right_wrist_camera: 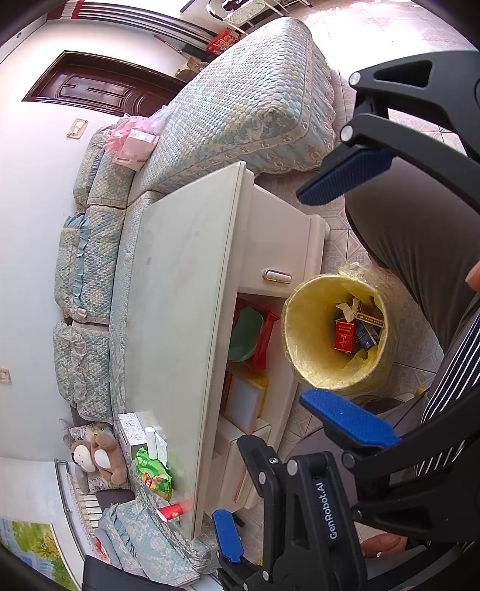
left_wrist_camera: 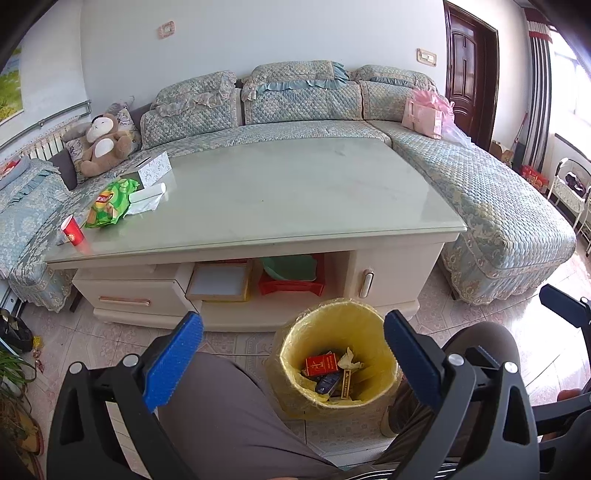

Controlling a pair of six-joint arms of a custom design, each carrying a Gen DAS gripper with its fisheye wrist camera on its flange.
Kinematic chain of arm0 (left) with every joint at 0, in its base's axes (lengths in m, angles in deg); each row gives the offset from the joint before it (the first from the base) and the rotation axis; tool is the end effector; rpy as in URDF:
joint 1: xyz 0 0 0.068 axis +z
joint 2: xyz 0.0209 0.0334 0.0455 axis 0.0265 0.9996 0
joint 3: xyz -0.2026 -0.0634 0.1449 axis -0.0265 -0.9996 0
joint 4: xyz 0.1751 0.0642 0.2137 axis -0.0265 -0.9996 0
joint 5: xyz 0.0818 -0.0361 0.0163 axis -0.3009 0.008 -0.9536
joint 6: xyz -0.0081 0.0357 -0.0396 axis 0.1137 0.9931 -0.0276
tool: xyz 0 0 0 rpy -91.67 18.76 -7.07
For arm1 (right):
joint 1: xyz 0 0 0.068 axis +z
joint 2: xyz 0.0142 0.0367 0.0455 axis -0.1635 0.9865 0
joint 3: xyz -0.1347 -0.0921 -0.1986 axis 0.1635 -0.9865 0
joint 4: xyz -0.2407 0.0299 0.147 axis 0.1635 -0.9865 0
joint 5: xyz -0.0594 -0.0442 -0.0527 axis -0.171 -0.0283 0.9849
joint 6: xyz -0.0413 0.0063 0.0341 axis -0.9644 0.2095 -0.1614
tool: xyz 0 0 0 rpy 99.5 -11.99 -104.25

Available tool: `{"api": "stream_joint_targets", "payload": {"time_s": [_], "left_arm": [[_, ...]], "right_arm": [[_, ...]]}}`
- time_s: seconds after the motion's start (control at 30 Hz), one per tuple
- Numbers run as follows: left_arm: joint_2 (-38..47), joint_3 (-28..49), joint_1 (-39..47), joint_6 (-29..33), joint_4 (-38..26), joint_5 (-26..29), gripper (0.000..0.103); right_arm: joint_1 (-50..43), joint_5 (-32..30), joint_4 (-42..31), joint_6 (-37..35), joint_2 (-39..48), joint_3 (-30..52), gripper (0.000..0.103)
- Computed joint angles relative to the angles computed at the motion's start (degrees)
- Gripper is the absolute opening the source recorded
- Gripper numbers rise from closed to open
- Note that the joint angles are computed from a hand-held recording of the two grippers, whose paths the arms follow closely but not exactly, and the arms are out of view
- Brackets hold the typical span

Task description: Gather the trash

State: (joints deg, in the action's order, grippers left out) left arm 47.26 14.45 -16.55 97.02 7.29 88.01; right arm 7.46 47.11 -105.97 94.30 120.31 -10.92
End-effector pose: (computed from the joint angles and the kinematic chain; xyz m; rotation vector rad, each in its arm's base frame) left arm 0.3147 -0.1047 0.3702 0.5592 2.2572 -0.1517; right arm 0.2525 0.0604 0.3416 0.2702 2.2864 -0.2120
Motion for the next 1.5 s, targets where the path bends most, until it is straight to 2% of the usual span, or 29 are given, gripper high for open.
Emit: {"api": "stream_joint_targets", "payload": {"time_s": [1.5], "left_arm": [[2.1,2.0,0.3,0.0,-1.8,0.7,0.096]], "right_arm": [[-0.4,-0.8,-0.8,0.7,0.4,0.4,0.097]]}}
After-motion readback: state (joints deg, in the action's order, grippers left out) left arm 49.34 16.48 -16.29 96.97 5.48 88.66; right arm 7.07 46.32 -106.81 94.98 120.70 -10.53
